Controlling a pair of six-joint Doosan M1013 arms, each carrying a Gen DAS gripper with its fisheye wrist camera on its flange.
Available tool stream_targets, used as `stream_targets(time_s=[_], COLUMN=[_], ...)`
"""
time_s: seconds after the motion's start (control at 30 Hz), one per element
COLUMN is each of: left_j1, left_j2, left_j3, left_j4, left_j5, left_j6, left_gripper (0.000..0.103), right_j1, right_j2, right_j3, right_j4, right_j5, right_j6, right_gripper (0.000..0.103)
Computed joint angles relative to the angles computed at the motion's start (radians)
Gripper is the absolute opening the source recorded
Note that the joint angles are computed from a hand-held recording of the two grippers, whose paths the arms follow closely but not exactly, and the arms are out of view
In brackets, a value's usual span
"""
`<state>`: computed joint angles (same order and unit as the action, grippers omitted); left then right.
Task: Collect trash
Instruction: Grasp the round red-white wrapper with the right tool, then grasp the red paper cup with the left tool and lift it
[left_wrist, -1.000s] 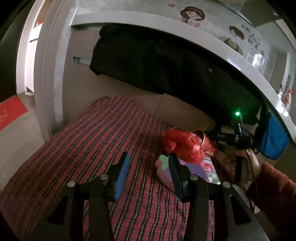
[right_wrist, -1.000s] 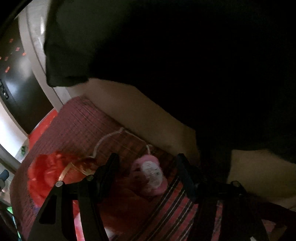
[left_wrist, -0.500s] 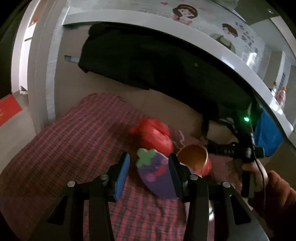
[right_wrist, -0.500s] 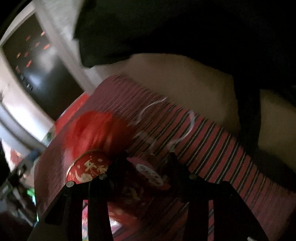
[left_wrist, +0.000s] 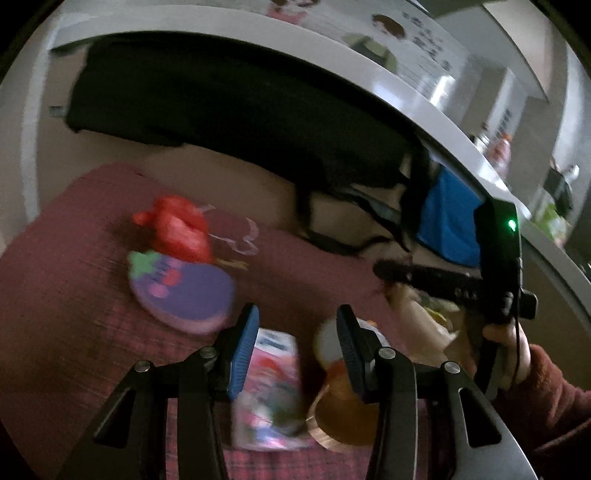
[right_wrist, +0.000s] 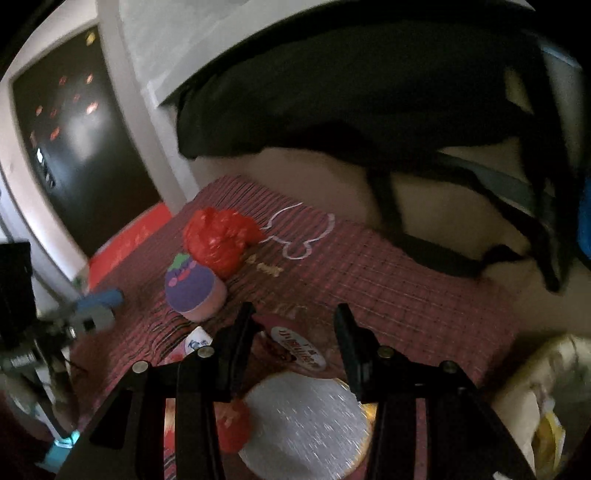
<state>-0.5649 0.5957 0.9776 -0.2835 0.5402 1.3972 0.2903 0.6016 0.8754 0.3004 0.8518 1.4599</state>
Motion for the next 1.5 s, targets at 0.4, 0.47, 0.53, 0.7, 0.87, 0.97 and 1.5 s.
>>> stream_targets(time_s=[0.4, 0.47, 0.53, 0.7, 0.87, 0.97, 1.5], left_j1=[-0.061, -0.063, -0.066, -0.072, -0.086, -0.093, -0.149], left_j2=[-0.074, -0.084, -0.095, -0.132, -0.155, -0.162, -0.051], left_j3=[0.14, 0.154, 0.166, 0.217, 0.25, 0.266, 0.136], left_j4=[0.199, 0.22, 0.26, 0.296, 0.227, 0.118, 0.135], left_j5=[-0.049, -0.064, -0.071, -0.104, -0.092, -0.072, 0.152], left_j6=[-0.193, -0.213, -0.248, -0.275, -0.181, -0.046, 0.025], left_gripper=[0.045, 0.045, 0.045, 0.046, 0.046, 0.046, 0.046], right_j1=[-0.025, -0.008, 0.004, 0.015, 0.024, 0.023, 0.001], right_j2=[-0.179, -0.201, -0.213, -0.211, -0.217, -0.226, -0.283], right_j3=[0.355, 0.411, 0.446, 0.462, 0.465, 0.474, 0.544], right_j4=[0.217, 0.261, 0.288, 0.331, 0.341, 0.36, 0.386], right_j5=[-0.186, -0.215, -0.234, -0.233, -0.25, -0.269, -0.316], right_j6=[-0.07, -0.097, -0.11, -0.112, -0.156, -0.169, -0.196], right_gripper=[0.041, 0.041, 0.041, 0.041, 0.041, 0.041, 0.041])
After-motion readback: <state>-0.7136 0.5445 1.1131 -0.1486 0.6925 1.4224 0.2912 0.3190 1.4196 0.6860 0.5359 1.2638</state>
